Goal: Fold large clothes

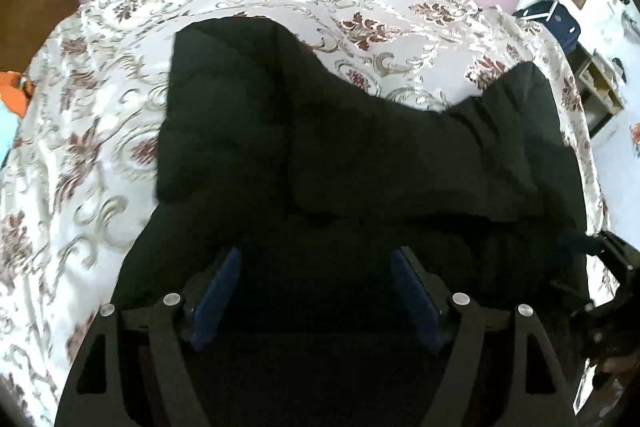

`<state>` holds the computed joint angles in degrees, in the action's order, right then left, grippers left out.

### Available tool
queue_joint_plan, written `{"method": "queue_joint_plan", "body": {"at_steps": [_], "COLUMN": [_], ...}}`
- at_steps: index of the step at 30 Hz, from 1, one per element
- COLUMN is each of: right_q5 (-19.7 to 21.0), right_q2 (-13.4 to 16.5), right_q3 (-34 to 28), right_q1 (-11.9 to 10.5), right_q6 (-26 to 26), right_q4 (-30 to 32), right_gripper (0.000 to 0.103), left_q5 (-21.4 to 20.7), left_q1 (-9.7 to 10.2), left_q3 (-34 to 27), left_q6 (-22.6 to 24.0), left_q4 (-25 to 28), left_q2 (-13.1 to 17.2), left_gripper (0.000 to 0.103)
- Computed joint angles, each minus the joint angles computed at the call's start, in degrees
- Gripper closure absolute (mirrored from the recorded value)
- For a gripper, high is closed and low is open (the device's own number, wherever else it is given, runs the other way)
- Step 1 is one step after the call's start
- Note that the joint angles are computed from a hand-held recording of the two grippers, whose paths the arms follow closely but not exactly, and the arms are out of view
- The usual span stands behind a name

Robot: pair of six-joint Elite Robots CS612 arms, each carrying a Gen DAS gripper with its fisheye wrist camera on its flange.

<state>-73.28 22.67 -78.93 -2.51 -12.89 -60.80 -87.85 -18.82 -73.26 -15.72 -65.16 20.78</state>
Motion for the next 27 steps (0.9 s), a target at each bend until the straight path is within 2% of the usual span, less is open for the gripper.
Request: {"method": "queue_joint_plan", "body": {"at_steps": [3,8,12,16,19,22,27], "right_q5": [1.2,3.8,4.2,1.9,-0.7,-2.8,-2.4], "right_q2": [0.3,0.6,1.9,3.6,5.1,6.5,8.9], "right_q3": [-2.7,-6.5,-9.4,-12.6,-15.6,-18.1,-20.4], "right_q1": [-0.5,-1.0,-0.9,-0.2,0.5,1.5,2.1], "right_q6": [1.9,4.1,4.8,5.7,8.7,11.2,15.1], "right_q4": [1.9,3.8,4.6,6.5,7.3,7.0,4.7], "right_gripper": [0.019,0.015,0.014,0.014,0.013,0.013,0.013], "left_q5": [0.7,2.1,2.4,-0.4,-2.3,-2.5,0.5], "left_q1": [-0.46,-1.18,-1.23,-0.76,-0.37,-0.40,-1.09], "left_q3": [-3.2,-8.2,-12.5,-15.4,-18.2,-20.2,-23.4], "left_q6": [-2.7,-4.6,-5.1,-5.1,-3.2,-0.4,1.4], "left_q4": [3.1,6.0,6.6,8.7,7.4,7.0,6.6], "left_q2": [0.3,1.5,3.8,6.3,8.1,9.2,11.3], "left_gripper": [0.022,0.016,0.009,0.009,0.009,0.009,0.009]}}
